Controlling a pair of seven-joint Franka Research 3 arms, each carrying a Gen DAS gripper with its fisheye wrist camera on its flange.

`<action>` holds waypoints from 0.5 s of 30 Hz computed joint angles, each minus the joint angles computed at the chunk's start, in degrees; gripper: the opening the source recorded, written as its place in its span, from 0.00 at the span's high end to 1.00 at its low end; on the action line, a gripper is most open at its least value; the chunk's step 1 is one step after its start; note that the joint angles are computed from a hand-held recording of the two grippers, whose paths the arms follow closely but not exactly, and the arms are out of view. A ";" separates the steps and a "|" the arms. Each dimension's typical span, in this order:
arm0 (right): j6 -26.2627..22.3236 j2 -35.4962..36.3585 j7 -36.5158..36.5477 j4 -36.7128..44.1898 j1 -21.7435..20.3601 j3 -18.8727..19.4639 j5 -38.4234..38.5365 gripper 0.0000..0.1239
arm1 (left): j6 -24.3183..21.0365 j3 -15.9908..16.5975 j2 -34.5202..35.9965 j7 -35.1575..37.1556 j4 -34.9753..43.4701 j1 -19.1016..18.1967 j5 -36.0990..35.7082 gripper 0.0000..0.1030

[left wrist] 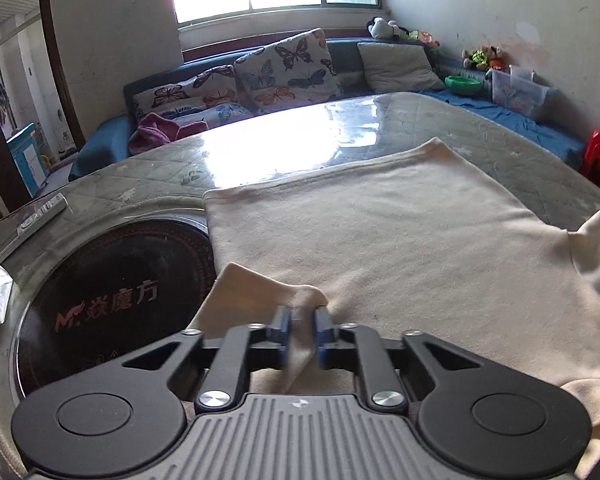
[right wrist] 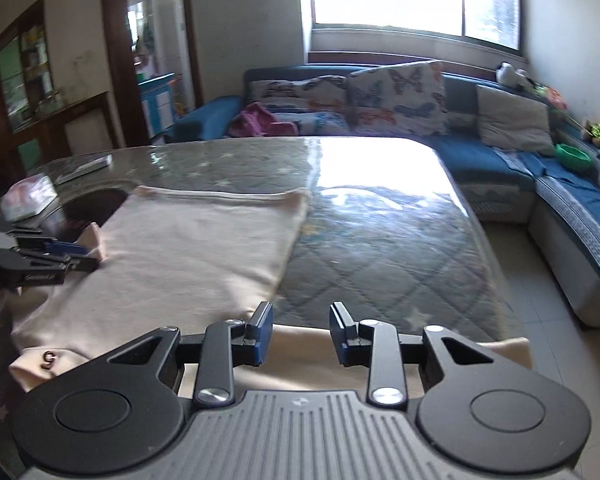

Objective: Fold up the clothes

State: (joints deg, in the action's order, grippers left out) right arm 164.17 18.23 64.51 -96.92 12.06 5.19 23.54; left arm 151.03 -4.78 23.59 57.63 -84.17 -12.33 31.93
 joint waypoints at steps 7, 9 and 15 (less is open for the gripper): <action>-1.19 0.09 -2.34 0.99 0.59 1.21 0.49 0.75 | 7.70 3.56 -8.59 -13.69 -9.10 0.84 5.81 0.95; -1.60 0.08 -2.68 1.12 0.86 1.30 0.64 0.75 | 9.24 4.15 -11.84 -18.96 -12.26 1.74 8.93 0.95; -3.31 0.16 -4.71 1.87 1.33 2.33 2.10 0.75 | 10.55 4.20 -22.20 -35.98 -22.37 5.59 21.85 0.95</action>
